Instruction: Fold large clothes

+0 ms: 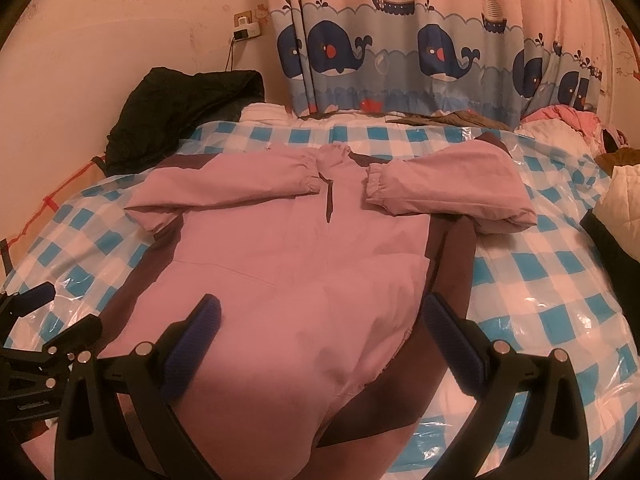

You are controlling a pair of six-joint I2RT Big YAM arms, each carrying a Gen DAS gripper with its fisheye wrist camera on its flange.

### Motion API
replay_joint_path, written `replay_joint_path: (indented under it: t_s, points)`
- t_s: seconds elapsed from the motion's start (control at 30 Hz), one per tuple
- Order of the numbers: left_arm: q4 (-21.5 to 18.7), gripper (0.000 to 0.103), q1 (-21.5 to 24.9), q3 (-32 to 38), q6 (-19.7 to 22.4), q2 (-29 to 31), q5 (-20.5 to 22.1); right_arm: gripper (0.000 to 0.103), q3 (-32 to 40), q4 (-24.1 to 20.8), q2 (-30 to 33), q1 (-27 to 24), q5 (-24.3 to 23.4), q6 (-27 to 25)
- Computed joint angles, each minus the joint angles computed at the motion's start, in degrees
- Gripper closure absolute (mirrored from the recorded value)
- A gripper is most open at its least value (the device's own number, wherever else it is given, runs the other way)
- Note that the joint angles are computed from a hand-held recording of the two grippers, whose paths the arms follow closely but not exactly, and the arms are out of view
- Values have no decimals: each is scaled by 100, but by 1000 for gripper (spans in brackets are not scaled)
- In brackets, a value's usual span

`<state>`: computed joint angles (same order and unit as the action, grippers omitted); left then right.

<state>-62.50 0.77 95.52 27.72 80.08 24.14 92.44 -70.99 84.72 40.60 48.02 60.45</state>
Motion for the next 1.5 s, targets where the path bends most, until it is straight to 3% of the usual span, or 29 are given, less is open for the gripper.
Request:
replay_joint_path:
  t_s: [0.1,0.27,0.43,0.5,0.53,0.67,0.8,0.83,0.93,1.0,1.07,1.13,1.17,1.23,1.27,1.3,1.33,1.37,1.5]
  points:
    - [28,8,8,-27,5,-9,11,5,-177,106,-60,-53,-5,76]
    - [-46,8,43,28,-35,33,55,5,-1063,1247,-408,-363,-561,59]
    - [-152,8,53,136,-102,133,55,5,-1808,2776,-656,-841,-1812,279]
    - [-236,8,69,224,-148,210,96,5,-2023,3480,-755,-885,-1866,184]
    - [-259,8,68,243,-159,229,88,5,-1980,3470,-714,-885,-1765,134]
    - [-257,8,137,334,-221,292,109,5,-1471,2377,-741,-943,-2140,-334]
    - [-274,8,171,333,-168,309,106,5,-1408,940,-1533,-778,-1810,-659]
    - [-323,8,161,330,-147,317,111,5,-1413,306,-1733,-769,-1822,-698]
    - [-544,8,101,380,-121,423,58,5,-1654,-544,-2129,-1047,-2100,-633]
    - [-752,8,61,453,-131,525,100,5,-1447,-1351,-2011,-1187,-1286,-508]
    - [-772,8,16,435,-185,539,122,5,-1105,-1466,-1637,-1271,-480,-1243]
    - [-634,8,-78,368,-228,527,55,5,-834,-1090,-1154,-1329,490,-2366]
    - [-563,8,-136,339,-272,535,-12,5,-717,-559,-826,-1389,990,-3416]
    - [-604,8,-217,345,-359,582,-15,6,-626,455,-320,-1573,1511,-5221]
    - [-647,8,-264,368,-369,612,22,6,-552,1114,31,-1698,1640,-6197]
    - [-622,8,-296,330,-352,592,13,6,-530,1622,242,-1796,1591,-6814]
    - [-528,8,-367,255,-303,558,-76,6,-454,1932,464,-1913,1447,-7191]
    - [-463,8,-403,184,-240,521,-143,6,-207,1954,817,-2088,1385,-7321]
    - [-333,8,-504,28,-2,438,-347,6,506,1480,1728,-2619,1408,-7248]
